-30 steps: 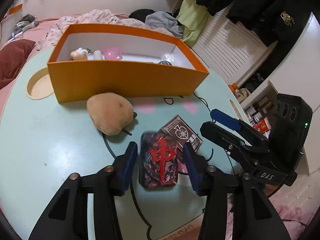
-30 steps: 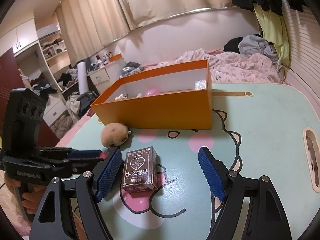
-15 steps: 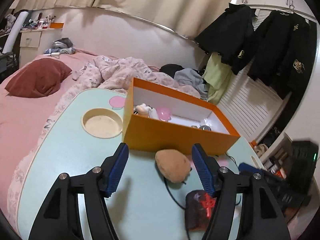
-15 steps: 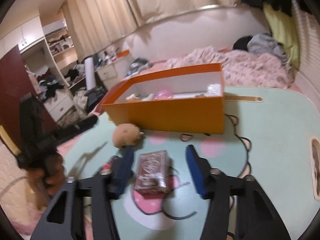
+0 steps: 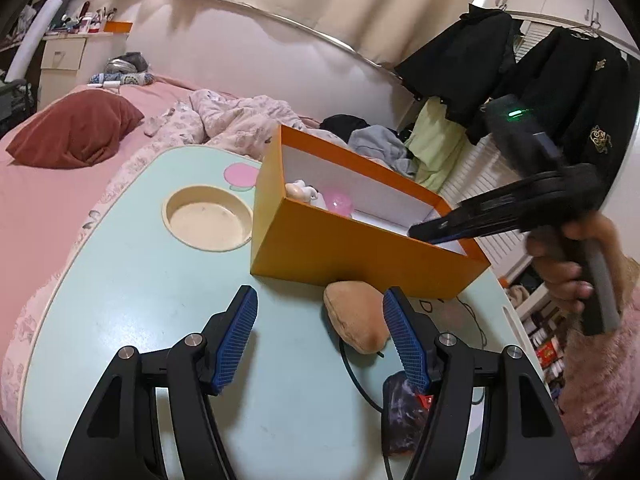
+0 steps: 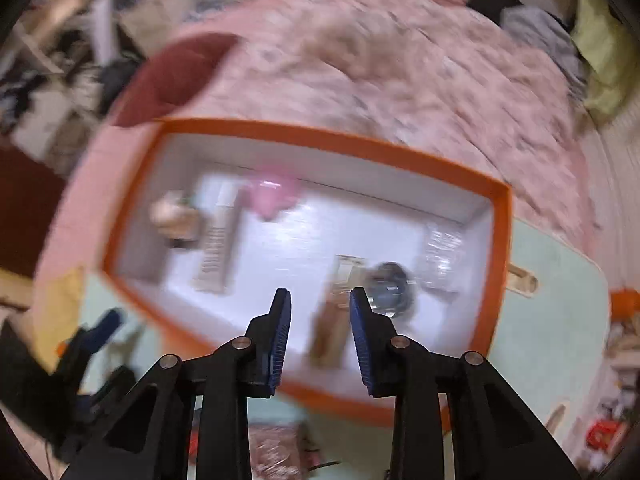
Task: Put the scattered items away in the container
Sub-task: 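Grasp the glass perfume bottle in the box with the right gripper, then lift the perfume bottle out and stand it on the table, right gripper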
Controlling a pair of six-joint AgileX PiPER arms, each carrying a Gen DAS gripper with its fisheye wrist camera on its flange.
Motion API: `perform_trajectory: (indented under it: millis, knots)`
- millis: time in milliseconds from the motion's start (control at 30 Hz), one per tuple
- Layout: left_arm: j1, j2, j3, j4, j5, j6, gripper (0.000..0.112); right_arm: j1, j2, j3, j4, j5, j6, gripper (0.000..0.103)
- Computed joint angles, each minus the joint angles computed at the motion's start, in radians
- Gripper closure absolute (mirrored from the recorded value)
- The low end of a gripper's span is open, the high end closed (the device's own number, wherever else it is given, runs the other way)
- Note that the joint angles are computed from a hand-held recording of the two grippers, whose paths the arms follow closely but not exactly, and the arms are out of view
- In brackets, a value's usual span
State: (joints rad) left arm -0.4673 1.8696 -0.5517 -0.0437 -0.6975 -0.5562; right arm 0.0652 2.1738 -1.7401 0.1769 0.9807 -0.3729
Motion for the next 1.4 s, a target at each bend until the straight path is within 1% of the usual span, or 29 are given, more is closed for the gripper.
perform_trajectory:
  millis: [33, 67, 167, 233, 267, 300, 333, 367, 400, 500, 533, 600, 667, 733, 833, 867, 900, 1000, 1067, 1100, 1133, 1200, 1267, 1367, 1400]
  knots:
    - [0.002, 0.002, -0.003, -0.001, -0.003, -0.002, 0.046, 0.005, 0.027, -0.031, -0.029, 0.028, 0.024, 0.073]
    - [0.000, 0.003, -0.003, -0.013, -0.007, 0.003, 0.046, 0.007, 0.026, -0.025, -0.034, 0.020, 0.016, 0.073]
    - [-0.006, 0.003, -0.010, -0.037, 0.000, 0.015, 0.046, 0.006, 0.064, -0.078, -0.052, 0.086, 0.029, 0.073]
    - [-0.001, 0.006, -0.021, -0.013, 0.021, 0.001, 0.046, 0.014, 0.108, -0.133, -0.047, 0.135, 0.031, 0.072]
    - [-0.002, 0.005, -0.021, -0.015, 0.021, 0.005, 0.046, 0.009, 0.151, -0.195, -0.018, 0.190, 0.029, 0.072]
    - [-0.005, 0.005, -0.018, -0.025, 0.016, 0.013, 0.046, 0.006, 0.173, -0.233, -0.023, 0.212, 0.037, 0.073]
    - [-0.012, 0.002, -0.014, -0.046, 0.010, 0.029, 0.046, 0.009, 0.184, -0.252, -0.020, 0.209, 0.040, 0.076]
    - [-0.021, -0.001, -0.010, -0.071, 0.001, 0.049, 0.046, 0.005, 0.195, -0.268, -0.017, 0.199, 0.045, 0.084]
    - [-0.027, -0.003, -0.006, -0.085, -0.008, 0.061, 0.046, 0.002, 0.197, -0.270, -0.020, 0.185, 0.052, 0.086]
    - [-0.032, -0.003, -0.010, -0.084, 0.003, 0.065, 0.046, -0.014, 0.198, -0.267, 0.010, 0.158, 0.054, 0.086]
    - [-0.033, -0.002, -0.012, -0.081, 0.007, 0.064, 0.046, -0.018, 0.179, -0.238, 0.016, 0.119, 0.056, 0.087]
    - [-0.033, 0.000, -0.012, -0.079, 0.009, 0.062, 0.046, -0.032, 0.135, -0.186, 0.054, 0.071, 0.029, 0.087]
    - [-0.032, -0.001, -0.009, -0.087, 0.002, 0.067, 0.046, -0.061, 0.094, -0.151, 0.125, 0.058, -0.011, 0.086]
    - [-0.027, 0.002, -0.011, -0.078, 0.006, 0.059, 0.046, -0.095, 0.016, -0.063, 0.217, 0.024, -0.080, 0.086]
    - [-0.018, 0.006, -0.011, -0.059, 0.006, 0.044, 0.046, -0.145, -0.137, 0.121, 0.360, -0.049, -0.236, 0.086]
    - [-0.016, 0.007, -0.009, -0.056, 0.001, 0.042, 0.046, -0.179, -0.200, 0.203, 0.450, -0.048, -0.335, 0.086]
    - [-0.015, 0.007, -0.007, -0.056, -0.002, 0.042, 0.046, -0.217, -0.252, 0.277, 0.534, -0.028, -0.429, 0.086]
    - [-0.014, 0.011, -0.012, -0.053, 0.002, 0.038, 0.046, -0.312, -0.346, 0.448, 0.670, 0.022, -0.612, 0.086]
    - [-0.012, 0.012, -0.012, -0.044, 0.003, 0.034, 0.046, -0.341, -0.368, 0.523, 0.674, 0.016, -0.674, 0.086]
    - [-0.011, 0.011, -0.012, -0.040, 0.003, 0.033, 0.046, -0.352, -0.384, 0.576, 0.672, -0.005, -0.706, 0.086]
    - [-0.012, 0.011, -0.012, -0.040, 0.004, 0.035, 0.046, -0.357, -0.393, 0.618, 0.676, -0.038, -0.730, 0.086]
    - [-0.016, 0.011, -0.016, -0.055, 0.014, 0.045, 0.046, -0.351, -0.408, 0.708, 0.688, -0.141, -0.777, 0.086]
    - [-0.020, 0.012, -0.024, -0.071, 0.028, 0.057, 0.046, -0.341, -0.383, 0.745, 0.694, -0.205, -0.792, 0.086]
    - [-0.031, 0.010, -0.033, -0.104, 0.052, 0.085, 0.046, -0.357, -0.337, 0.743, 0.720, -0.208, -0.817, 0.086]
    - [-0.035, 0.009, -0.033, -0.117, 0.053, 0.095, 0.046, -0.356, -0.340, 0.752, 0.738, -0.226, -0.831, 0.086]
